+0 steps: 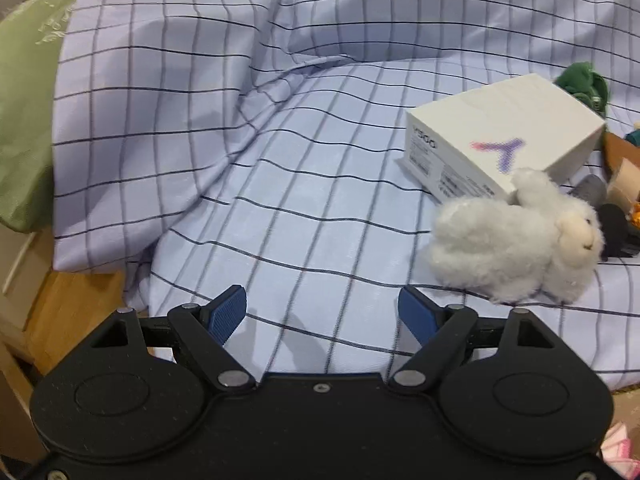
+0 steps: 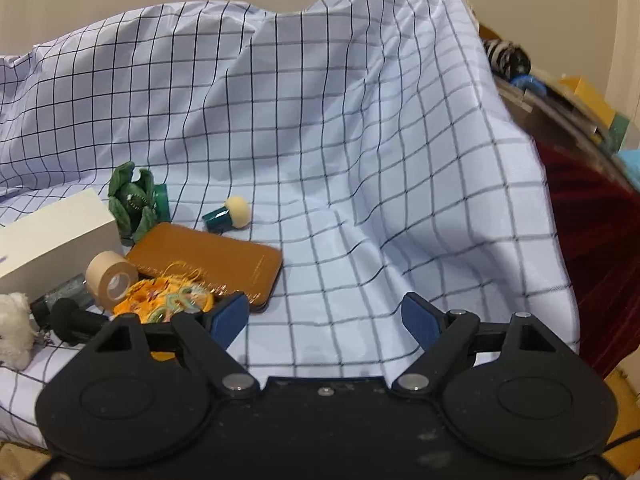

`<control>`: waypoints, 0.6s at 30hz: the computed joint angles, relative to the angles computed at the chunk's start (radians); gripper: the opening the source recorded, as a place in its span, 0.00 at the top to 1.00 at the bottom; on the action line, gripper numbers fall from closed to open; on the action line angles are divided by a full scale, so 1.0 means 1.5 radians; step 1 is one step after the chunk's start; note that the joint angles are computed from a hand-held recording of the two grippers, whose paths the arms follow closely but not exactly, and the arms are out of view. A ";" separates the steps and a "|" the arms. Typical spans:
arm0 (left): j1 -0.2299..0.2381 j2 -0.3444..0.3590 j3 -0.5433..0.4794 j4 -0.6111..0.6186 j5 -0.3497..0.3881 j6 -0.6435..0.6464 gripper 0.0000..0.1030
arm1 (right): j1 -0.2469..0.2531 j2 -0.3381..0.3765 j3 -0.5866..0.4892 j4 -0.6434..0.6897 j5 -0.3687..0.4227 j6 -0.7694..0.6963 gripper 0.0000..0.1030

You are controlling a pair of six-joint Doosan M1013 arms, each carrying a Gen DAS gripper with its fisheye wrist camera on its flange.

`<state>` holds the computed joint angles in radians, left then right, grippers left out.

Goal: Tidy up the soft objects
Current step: 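Move the right tool toward the green-capped wooden peg while the left tool approaches the green plush dinosaur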

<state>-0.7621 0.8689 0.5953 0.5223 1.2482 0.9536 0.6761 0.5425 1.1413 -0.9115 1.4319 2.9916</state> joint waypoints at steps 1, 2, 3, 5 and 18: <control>-0.001 0.001 -0.002 0.016 0.007 -0.011 0.22 | 0.000 0.001 -0.001 0.008 -0.002 0.000 0.20; -0.004 -0.001 0.004 0.031 0.008 -0.026 0.22 | 0.001 0.002 -0.001 0.013 -0.004 0.003 0.20; -0.006 -0.002 0.008 0.049 0.009 -0.039 0.22 | 0.001 0.003 -0.001 0.017 -0.006 0.005 0.20; -0.005 0.000 0.008 0.054 0.008 -0.047 0.22 | 0.002 0.005 -0.003 0.027 -0.010 0.002 0.20; -0.007 -0.031 0.026 0.039 -0.031 -0.132 0.22 | 0.016 -0.017 0.006 0.000 -0.009 0.057 0.20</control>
<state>-0.7720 0.8221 0.6336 0.5811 1.2013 0.7551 0.7007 0.5170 1.1497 -0.9120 1.4180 3.0765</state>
